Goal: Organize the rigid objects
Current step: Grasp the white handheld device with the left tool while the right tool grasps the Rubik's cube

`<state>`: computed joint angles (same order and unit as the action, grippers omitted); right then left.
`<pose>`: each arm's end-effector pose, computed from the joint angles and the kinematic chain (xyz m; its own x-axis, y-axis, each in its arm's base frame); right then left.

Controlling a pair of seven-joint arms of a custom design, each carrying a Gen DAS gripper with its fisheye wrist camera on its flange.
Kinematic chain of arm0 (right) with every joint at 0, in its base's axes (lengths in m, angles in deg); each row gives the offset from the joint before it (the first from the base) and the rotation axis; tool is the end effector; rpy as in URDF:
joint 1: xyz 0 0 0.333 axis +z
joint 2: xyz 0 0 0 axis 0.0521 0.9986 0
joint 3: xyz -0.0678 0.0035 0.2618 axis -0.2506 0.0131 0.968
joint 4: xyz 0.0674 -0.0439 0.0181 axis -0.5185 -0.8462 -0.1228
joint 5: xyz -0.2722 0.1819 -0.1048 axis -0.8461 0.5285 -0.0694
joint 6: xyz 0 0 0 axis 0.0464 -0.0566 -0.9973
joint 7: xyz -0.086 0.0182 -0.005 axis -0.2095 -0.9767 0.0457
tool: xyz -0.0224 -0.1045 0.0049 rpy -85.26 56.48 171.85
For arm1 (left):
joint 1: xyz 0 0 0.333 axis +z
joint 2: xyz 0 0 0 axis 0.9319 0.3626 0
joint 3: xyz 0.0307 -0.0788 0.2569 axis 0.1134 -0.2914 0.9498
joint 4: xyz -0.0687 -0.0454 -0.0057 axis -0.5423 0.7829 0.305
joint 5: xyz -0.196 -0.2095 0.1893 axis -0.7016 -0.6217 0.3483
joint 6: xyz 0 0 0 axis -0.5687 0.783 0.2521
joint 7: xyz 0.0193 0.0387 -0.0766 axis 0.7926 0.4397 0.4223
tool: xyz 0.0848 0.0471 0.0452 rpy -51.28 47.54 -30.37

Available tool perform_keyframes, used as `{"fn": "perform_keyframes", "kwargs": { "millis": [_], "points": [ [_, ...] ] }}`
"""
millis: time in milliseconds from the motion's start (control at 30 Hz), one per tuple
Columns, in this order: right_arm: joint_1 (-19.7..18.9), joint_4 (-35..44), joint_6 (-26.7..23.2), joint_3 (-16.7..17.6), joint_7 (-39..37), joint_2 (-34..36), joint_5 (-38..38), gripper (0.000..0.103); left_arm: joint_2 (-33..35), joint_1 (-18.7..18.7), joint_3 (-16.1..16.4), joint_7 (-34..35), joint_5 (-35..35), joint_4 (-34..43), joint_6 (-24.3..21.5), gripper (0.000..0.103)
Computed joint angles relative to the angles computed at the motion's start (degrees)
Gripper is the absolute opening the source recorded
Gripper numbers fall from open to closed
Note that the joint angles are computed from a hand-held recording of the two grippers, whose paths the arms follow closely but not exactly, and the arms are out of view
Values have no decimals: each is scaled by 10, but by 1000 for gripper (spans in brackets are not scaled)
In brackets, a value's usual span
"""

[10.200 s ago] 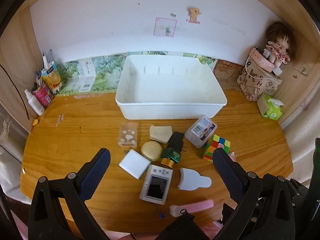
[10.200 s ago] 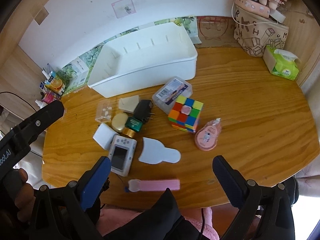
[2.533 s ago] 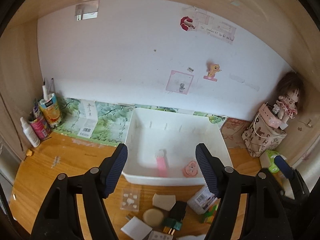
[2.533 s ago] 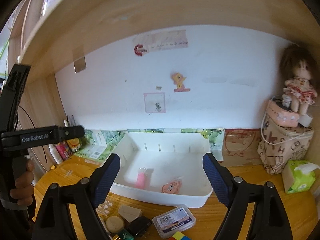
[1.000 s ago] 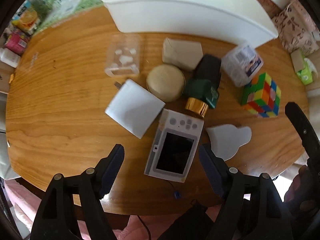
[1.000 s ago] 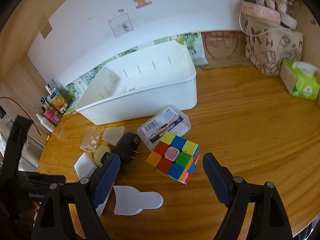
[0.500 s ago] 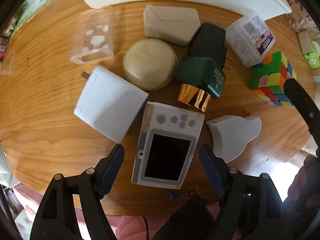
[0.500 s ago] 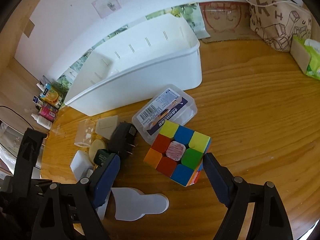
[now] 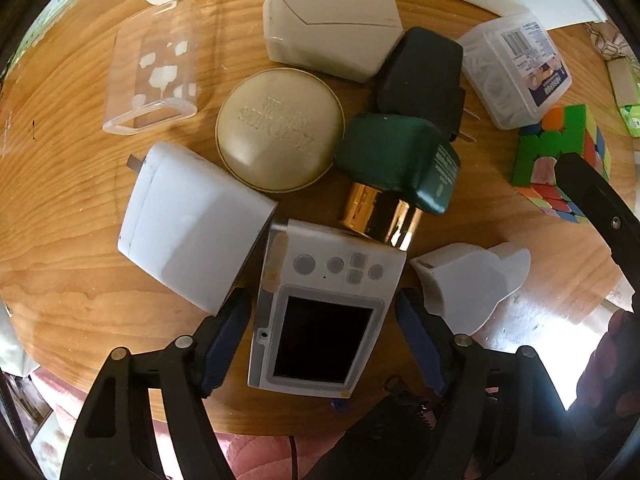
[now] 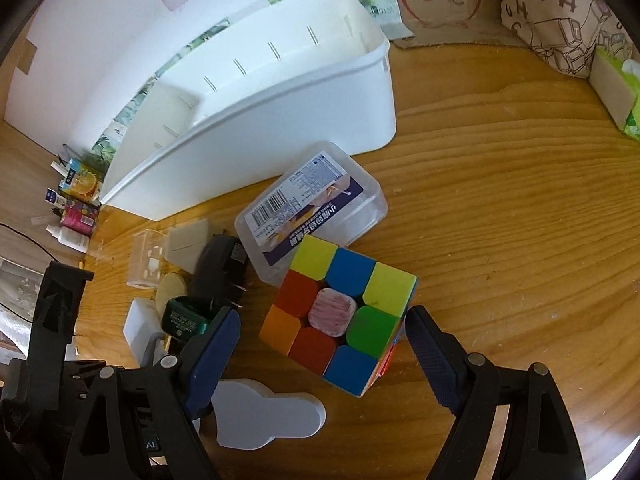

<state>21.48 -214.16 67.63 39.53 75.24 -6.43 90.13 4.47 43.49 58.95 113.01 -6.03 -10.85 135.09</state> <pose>0.3890 0.2210 0.5060 -0.1915 -0.9263 -0.3244 -0.9128 0.2896 -0.2879 0.4443 -0.3858 0.4763 -0.2324 -0.9698 0.0734 -0.9465 0.2429 0.2124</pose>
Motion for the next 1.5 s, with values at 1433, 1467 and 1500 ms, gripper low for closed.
{"fn": "perform_keyframes", "kwargs": {
  "millis": [1433, 1467, 1500],
  "points": [
    [-14, 62, -127, -10, -51, -6, -41, 62, -91, 28, 13, -114, 19, -103, 72, 61],
    [-15, 61, -125, -9, -52, -10, -43, 62, -102, 29, 13, -115, 21, -111, 75, 61],
    [-17, 60, -123, -8, -52, -13, -45, 62, -108, 30, 14, -116, 22, -115, 77, 61]
  ]
}}
